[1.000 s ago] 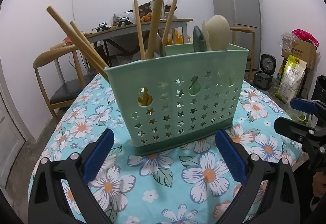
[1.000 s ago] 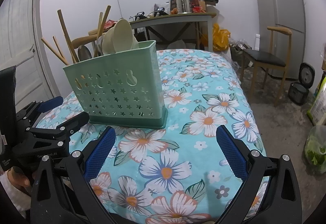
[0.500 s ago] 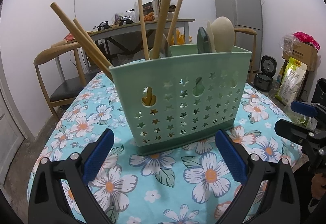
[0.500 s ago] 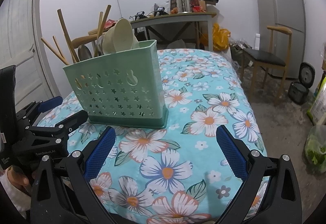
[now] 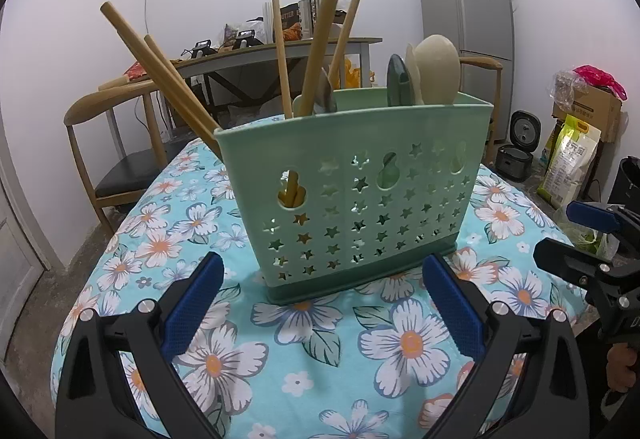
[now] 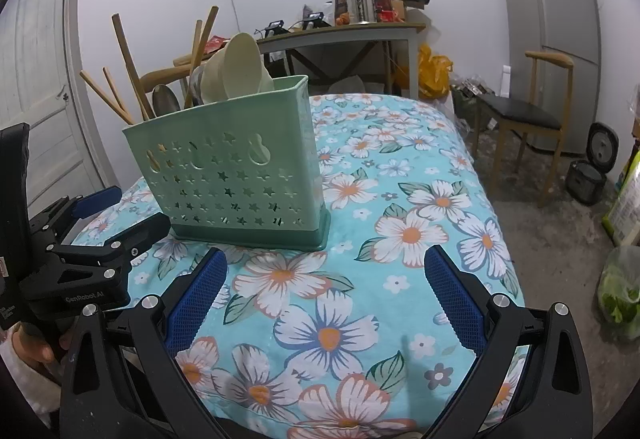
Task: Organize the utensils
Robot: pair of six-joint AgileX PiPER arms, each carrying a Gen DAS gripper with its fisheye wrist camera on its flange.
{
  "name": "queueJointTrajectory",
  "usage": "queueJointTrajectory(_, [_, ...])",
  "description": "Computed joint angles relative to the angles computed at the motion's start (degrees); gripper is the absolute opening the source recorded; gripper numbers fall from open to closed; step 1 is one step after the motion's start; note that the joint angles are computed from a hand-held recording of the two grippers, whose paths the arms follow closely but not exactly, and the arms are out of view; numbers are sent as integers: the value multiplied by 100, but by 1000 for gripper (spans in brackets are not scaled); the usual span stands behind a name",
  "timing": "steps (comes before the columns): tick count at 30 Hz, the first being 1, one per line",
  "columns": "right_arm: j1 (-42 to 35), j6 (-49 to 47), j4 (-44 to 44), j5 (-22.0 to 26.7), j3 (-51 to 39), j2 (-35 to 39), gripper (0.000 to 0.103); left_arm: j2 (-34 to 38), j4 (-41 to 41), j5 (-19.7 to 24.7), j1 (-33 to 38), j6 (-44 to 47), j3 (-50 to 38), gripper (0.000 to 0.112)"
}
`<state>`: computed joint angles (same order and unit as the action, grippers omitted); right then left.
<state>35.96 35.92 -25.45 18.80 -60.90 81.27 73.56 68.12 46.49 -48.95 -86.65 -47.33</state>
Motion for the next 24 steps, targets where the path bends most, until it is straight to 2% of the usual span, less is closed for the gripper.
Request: queueJointTrajectory(24, [-36,-155,145,15,-17,-2,95,61,31,37,-34,-16,-21,97])
